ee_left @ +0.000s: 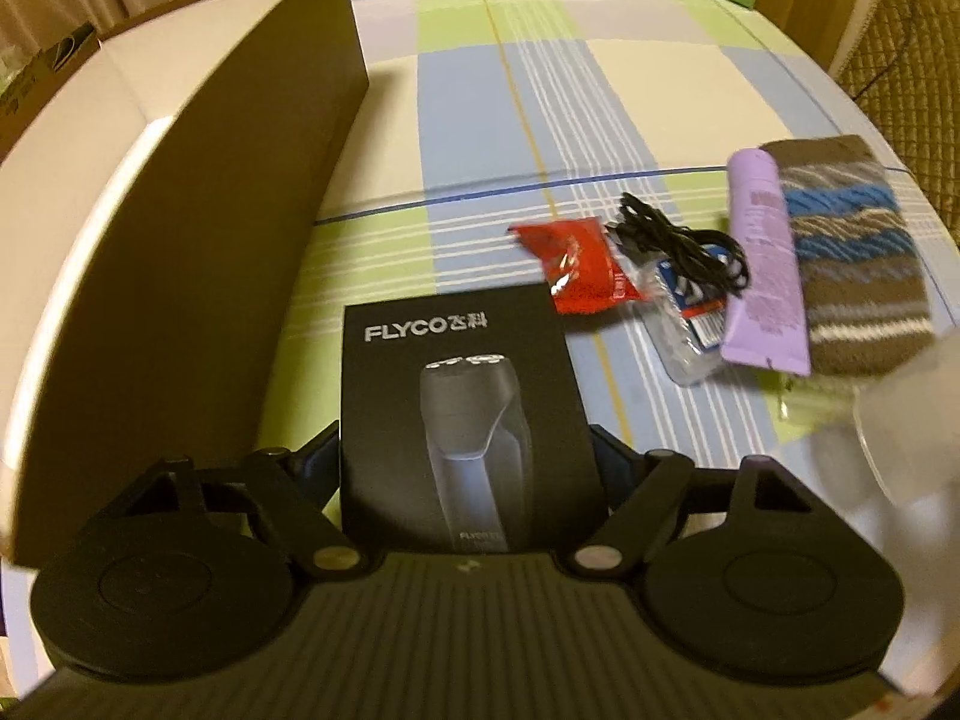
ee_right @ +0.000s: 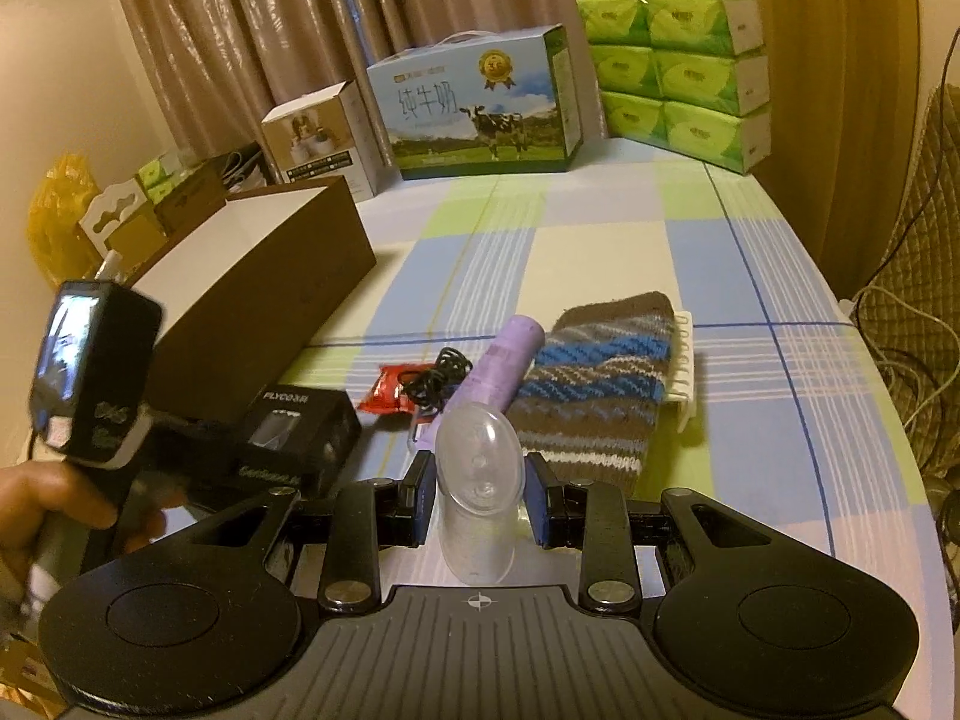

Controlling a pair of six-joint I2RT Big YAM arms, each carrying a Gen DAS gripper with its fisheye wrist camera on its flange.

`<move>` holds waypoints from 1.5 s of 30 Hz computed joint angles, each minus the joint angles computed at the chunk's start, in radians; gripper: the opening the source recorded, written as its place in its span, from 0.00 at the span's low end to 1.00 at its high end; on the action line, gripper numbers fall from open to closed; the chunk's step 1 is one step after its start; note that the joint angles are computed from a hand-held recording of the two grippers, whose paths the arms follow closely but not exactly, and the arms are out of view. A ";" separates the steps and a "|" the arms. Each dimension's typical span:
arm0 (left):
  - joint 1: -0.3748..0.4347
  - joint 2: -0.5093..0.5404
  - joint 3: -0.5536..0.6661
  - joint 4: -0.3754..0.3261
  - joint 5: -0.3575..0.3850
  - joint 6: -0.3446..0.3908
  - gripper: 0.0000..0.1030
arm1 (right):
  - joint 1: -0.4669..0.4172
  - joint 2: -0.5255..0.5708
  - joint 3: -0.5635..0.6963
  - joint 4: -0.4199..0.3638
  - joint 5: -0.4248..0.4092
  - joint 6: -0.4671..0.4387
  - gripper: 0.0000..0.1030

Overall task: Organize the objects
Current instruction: 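Grasp the black FLYCO box with the left tool while the right tool grasps the clear cup, then lower the FLYCO box into the shoebox with the left tool while the right tool lowers the cup beside it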

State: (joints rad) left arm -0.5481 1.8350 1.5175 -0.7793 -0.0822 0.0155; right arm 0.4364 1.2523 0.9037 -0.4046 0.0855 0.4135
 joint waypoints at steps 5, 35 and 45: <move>0.018 -0.090 -0.070 0.025 0.056 0.015 0.74 | 0.020 -0.002 0.012 0.009 -0.001 0.009 0.27; 0.288 -0.224 0.003 0.114 0.192 0.129 0.74 | 0.180 0.347 0.479 0.129 -0.107 -0.041 0.27; 0.372 -0.030 0.168 0.082 0.184 0.206 0.74 | 0.215 0.603 0.762 -0.002 -0.123 -0.037 0.27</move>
